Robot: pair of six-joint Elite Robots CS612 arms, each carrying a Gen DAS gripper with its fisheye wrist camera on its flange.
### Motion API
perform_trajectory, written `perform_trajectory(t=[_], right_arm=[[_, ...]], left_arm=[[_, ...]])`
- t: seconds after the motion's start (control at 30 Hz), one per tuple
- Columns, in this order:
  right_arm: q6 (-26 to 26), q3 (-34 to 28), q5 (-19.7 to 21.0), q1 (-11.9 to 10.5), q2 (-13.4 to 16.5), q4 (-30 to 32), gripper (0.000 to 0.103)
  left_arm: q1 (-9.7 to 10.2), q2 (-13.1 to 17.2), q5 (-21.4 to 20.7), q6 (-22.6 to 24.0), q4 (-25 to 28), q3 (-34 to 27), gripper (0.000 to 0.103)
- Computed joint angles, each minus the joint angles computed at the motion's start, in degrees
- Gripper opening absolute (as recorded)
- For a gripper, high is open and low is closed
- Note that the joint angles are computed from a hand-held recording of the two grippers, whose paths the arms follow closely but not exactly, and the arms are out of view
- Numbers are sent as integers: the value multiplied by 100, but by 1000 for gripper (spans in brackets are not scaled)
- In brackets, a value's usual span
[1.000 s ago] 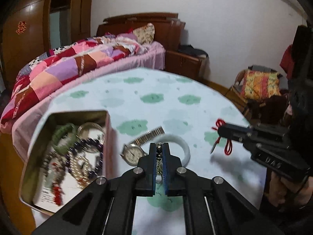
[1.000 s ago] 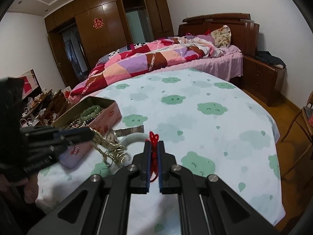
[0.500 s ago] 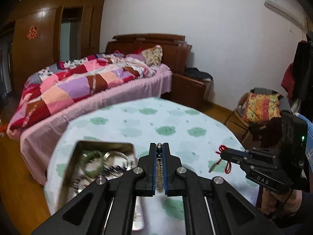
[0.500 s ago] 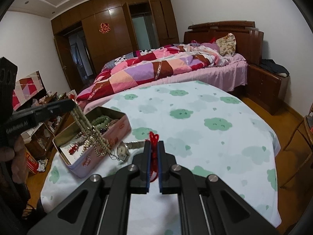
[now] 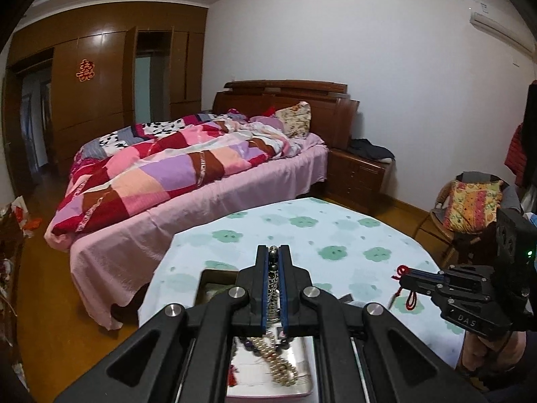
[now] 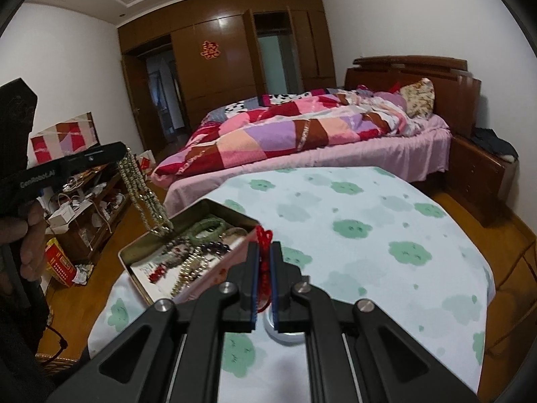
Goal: Organize jewelry
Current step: 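Lift and carry the red cord and gold chain over the tin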
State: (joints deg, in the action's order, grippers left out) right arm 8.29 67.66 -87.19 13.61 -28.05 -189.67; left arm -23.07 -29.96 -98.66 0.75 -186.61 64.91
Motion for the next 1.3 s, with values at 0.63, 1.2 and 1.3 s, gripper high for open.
perform_trajectory(t=[0.63, 1.2, 1.3], right_arm=[[-612, -900, 467, 169, 328, 508, 7], [-851, -1463, 710, 263, 598, 1055, 7], [-895, -1553, 734, 278, 644, 1151, 7]], left_arm=[[131, 66, 238, -449, 322, 117, 4], [160, 163, 293, -642, 613, 42, 4], [164, 190, 289, -663, 702, 9, 4]])
